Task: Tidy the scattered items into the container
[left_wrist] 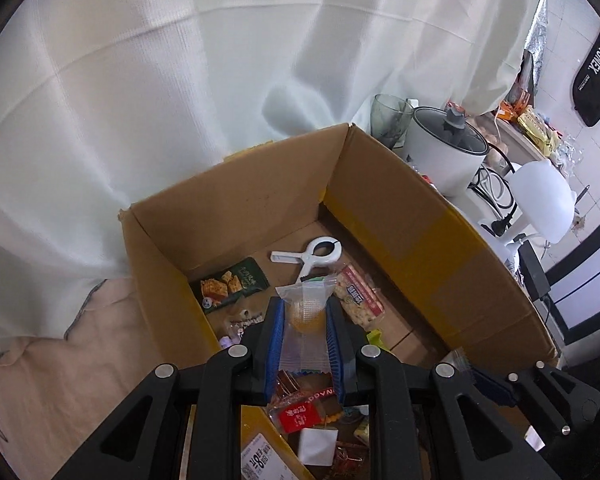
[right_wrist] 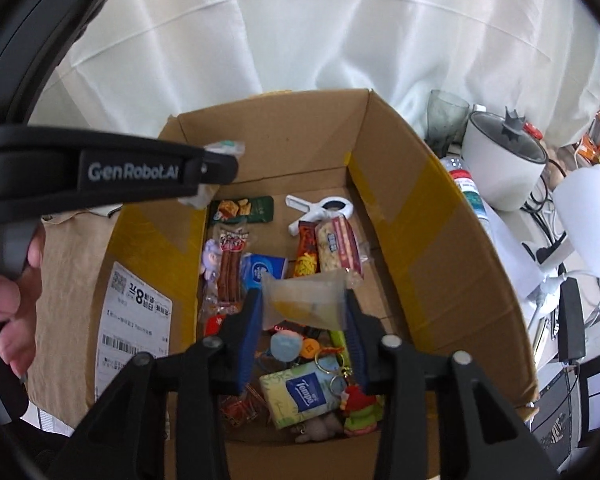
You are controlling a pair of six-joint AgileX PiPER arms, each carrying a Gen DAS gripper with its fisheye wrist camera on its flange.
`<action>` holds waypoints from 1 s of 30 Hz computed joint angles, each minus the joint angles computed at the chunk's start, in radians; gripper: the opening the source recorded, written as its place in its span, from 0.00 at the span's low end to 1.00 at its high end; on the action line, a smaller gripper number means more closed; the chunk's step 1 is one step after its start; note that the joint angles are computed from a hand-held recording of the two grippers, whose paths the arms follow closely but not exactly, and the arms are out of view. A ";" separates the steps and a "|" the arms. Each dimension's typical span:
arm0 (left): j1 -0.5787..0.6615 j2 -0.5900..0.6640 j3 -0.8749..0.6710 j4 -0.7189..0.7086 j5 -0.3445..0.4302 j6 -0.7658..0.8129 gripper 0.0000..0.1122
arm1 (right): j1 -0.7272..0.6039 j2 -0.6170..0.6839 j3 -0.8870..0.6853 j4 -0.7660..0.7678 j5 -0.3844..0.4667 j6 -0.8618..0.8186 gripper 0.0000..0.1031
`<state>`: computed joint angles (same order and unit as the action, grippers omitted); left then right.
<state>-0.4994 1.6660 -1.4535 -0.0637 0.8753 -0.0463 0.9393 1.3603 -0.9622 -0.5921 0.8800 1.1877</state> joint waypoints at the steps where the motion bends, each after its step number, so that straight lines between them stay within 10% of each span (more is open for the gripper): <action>1: 0.001 0.001 -0.001 -0.001 0.000 -0.001 0.19 | 0.001 -0.002 -0.002 0.004 0.008 0.007 0.60; 9: -0.005 0.019 -0.018 0.028 0.015 -0.028 0.20 | 0.001 -0.035 0.011 0.062 0.044 0.001 1.00; 13: -0.005 0.047 -0.045 0.034 0.041 -0.048 0.20 | 0.042 -0.055 0.031 0.051 0.067 0.044 1.00; 15: -0.002 0.072 -0.070 0.041 0.075 -0.075 0.27 | 0.061 -0.060 0.038 0.043 0.077 0.066 1.00; 17: 0.008 0.082 -0.074 0.021 0.083 -0.073 0.73 | 0.073 -0.059 0.038 0.041 0.088 0.076 1.00; 19: 0.023 0.082 -0.065 -0.024 0.080 -0.042 0.92 | 0.081 -0.057 0.034 0.045 0.097 0.072 1.00; 30: -0.028 -0.027 0.039 0.183 -0.020 -0.151 0.92 | 0.103 -0.039 -0.011 -0.008 0.175 0.125 1.00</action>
